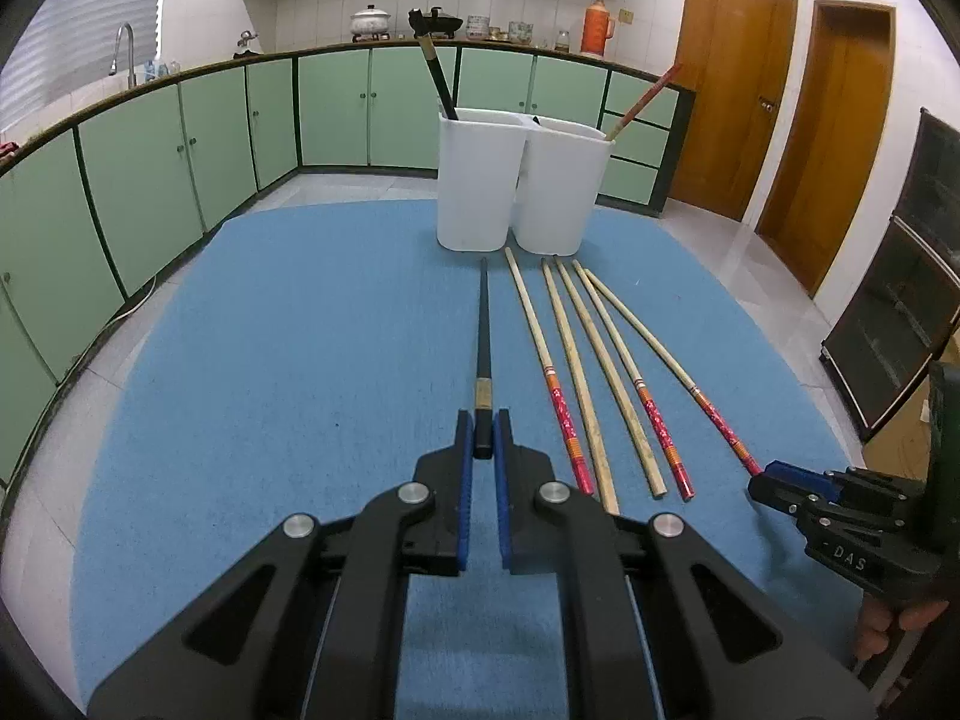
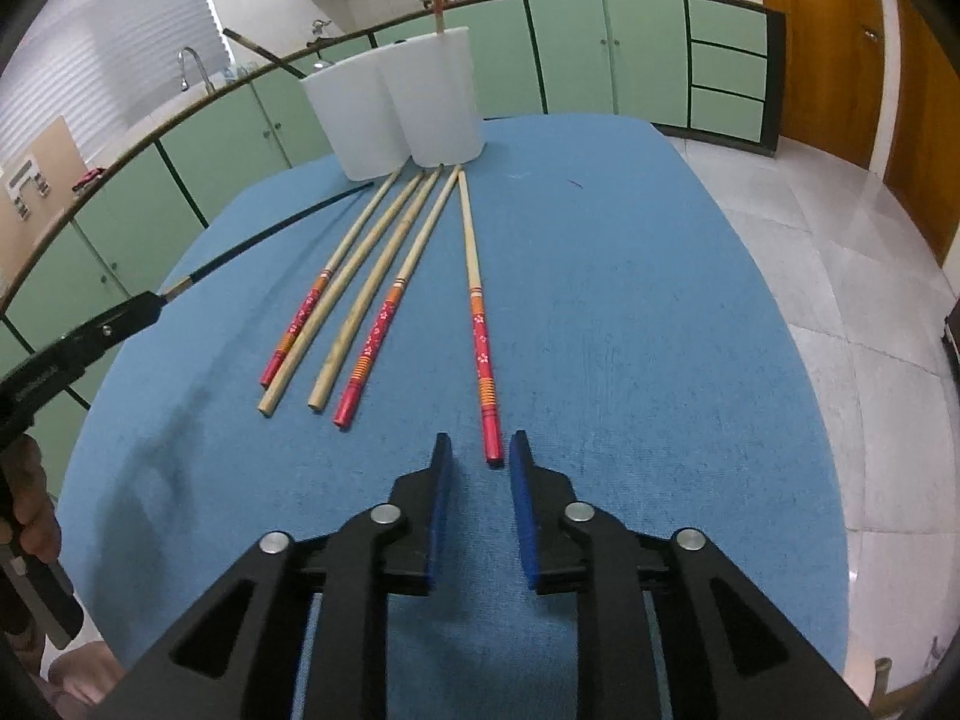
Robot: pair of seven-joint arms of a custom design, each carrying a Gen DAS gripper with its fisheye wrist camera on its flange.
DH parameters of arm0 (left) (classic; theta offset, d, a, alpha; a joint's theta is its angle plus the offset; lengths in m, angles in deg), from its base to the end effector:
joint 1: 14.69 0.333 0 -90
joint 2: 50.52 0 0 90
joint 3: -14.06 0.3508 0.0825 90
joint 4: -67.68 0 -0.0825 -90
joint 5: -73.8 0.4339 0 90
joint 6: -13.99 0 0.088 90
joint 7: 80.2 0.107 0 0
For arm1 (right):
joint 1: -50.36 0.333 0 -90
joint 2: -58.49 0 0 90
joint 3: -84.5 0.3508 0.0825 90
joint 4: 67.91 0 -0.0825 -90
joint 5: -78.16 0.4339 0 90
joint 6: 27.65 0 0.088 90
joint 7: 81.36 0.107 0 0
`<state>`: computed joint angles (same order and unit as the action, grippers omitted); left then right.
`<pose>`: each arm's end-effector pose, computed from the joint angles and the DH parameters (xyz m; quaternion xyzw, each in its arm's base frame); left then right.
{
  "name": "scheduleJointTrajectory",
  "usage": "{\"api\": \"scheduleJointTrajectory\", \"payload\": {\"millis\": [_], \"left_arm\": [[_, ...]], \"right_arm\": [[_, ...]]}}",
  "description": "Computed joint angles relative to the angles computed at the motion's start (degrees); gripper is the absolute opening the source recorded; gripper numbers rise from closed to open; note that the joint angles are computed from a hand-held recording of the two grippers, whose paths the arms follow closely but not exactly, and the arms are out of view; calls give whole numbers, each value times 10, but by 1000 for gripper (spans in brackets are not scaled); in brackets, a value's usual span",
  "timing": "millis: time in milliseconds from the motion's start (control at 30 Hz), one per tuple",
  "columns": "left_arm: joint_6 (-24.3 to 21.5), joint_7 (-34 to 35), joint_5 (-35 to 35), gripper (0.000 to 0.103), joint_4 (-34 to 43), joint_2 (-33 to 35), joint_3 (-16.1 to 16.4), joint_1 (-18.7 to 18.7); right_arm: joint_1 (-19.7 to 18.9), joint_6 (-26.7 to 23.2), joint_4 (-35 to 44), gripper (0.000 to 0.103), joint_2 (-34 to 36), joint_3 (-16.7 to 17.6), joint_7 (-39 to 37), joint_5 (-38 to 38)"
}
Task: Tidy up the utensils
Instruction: 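Lift both chopsticks and lower them into the white caddy compartments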
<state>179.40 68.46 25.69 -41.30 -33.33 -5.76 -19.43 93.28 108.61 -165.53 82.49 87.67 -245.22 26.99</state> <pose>0.6659 -0.2359 0.4185 -0.4057 0.8197 -0.3807 0.1360 0.5259 0.5278 0.3849 -0.4911 0.7992 -0.2186 0.2691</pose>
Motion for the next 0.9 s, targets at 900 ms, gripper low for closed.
{"api": "scheduleJointTrajectory", "payload": {"millis": [900], "left_arm": [[-14,231,-264,6,46,-46,-8,2]], "right_arm": [[14,-129,23,6,-78,18,-6,-167]]}}
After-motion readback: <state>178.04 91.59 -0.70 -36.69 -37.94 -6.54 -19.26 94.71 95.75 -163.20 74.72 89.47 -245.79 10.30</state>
